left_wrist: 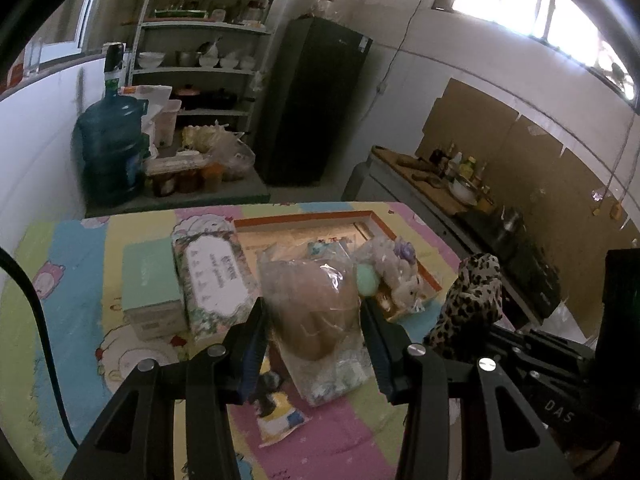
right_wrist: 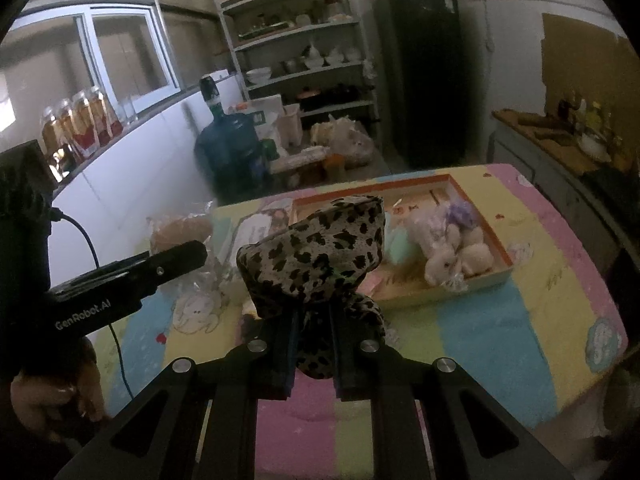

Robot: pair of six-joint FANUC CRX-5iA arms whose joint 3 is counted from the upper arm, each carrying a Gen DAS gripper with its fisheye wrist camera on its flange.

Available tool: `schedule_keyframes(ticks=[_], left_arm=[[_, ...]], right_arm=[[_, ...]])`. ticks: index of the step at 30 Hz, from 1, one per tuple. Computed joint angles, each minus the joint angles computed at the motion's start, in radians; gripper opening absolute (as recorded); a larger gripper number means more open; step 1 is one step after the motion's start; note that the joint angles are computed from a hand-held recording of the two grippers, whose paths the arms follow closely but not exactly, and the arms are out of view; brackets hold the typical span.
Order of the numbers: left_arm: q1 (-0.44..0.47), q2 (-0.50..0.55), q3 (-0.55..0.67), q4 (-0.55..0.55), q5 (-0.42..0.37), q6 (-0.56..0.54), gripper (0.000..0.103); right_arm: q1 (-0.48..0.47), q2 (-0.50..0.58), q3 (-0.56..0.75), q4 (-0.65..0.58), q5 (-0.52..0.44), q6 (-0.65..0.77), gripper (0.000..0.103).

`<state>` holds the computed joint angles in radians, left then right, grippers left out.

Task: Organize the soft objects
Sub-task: 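Carry the clear bag and leopard cloth with both grippers over the tray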

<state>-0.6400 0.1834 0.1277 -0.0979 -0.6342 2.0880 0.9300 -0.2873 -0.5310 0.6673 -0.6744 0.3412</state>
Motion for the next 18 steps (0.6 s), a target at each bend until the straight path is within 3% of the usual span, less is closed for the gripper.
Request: schedule_keyframes(ticks=[11,18], left_arm=[[-0.041,0.121,0.188,-0.113,-0.084,0.118,0.046],[-0.058,0.19,0.295,-0.169,-0.158,0.183,0.046]], right_arm=[[-0.134,0.029,0.066,-0.155,0.075,0.254,0.014],[-0.218,0.071,0.132,-0.325,0.112,0.464,0.014]])
